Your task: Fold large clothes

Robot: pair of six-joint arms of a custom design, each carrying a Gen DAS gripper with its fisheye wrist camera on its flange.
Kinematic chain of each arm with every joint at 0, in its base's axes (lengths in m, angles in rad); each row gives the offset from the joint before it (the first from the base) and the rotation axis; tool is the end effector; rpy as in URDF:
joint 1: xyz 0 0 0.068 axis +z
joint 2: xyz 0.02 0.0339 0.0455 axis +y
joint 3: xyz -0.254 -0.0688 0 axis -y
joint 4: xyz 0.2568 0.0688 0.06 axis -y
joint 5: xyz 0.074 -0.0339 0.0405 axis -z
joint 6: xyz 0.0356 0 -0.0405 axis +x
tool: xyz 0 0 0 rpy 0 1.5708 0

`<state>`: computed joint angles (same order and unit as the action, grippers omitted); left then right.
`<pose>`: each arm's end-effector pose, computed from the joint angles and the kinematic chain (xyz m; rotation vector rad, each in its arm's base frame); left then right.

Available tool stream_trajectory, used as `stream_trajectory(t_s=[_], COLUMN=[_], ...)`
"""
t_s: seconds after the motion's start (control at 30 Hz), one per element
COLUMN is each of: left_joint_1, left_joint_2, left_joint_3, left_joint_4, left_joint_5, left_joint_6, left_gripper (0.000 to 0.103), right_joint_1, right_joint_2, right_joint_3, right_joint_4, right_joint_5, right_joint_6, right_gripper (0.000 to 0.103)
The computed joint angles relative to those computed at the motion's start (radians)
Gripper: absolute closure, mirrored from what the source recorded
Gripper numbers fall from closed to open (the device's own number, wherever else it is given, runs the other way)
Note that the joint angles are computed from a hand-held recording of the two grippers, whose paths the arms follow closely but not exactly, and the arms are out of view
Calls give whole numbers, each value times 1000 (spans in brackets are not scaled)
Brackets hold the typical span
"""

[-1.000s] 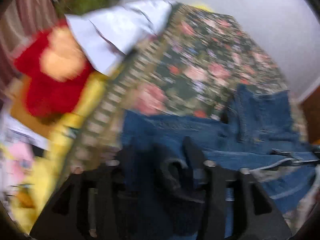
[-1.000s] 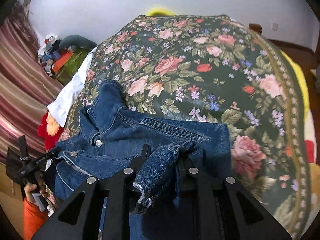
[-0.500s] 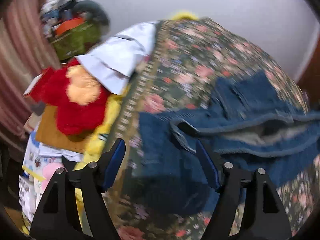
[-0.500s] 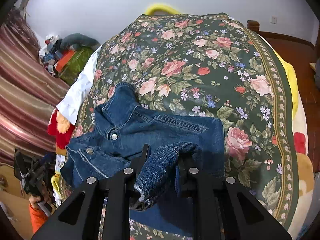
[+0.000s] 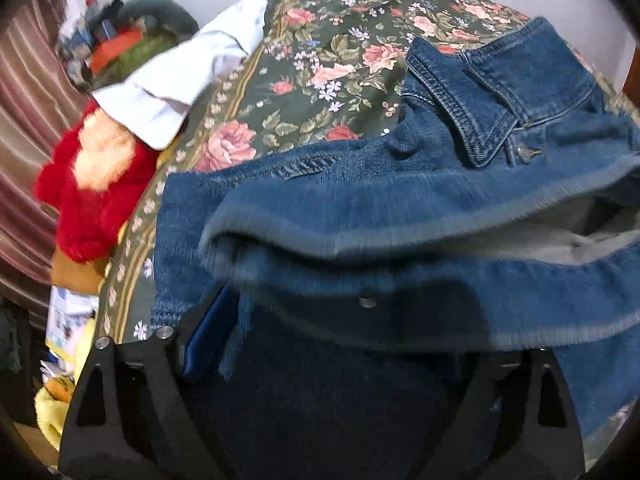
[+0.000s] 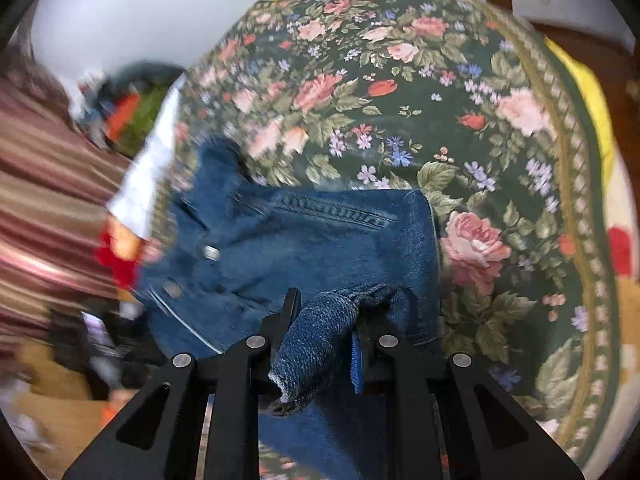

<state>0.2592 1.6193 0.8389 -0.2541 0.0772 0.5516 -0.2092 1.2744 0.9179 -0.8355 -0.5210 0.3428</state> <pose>0.3032 0.0776 0.1350 0.4080 2.5808 0.1904 0.2445 -0.0338 0.2256 0.6040 2.6396 0.7539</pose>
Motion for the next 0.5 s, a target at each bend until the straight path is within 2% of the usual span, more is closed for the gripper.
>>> stream_trajectory(t_s=[0.07, 0.17, 0.23, 0.3, 0.4, 0.5], left_joint_1=[-18, -9, -9, -11, 0, 0], left_joint_2=[-9, 11, 17, 14, 0, -21], left_joint_3=[-28, -3, 0, -4, -14, -19], left_joint_4=[39, 20, 24, 30, 31, 12], left_joint_5=[-29, -24, -33, -37, -19, -20], left_joint_6=[-4, -6, 3, 5, 11, 18], left_gripper=[12, 12, 12, 12, 13, 13], right_joint_1=[-34, -28, -22, -6, -9, 79], right_joint_2=[4, -55, -131, -167, -237, -315], right_joint_3=[29, 74, 99, 146, 154, 104], right_joint_4=[-34, -65, -76, -138, -226, -256], right_joint_5=[-39, 31, 216, 365, 350, 404], right_joint_6=[-40, -47, -17, -48, -149, -173], right_gripper=[86, 86, 87, 87, 86, 86])
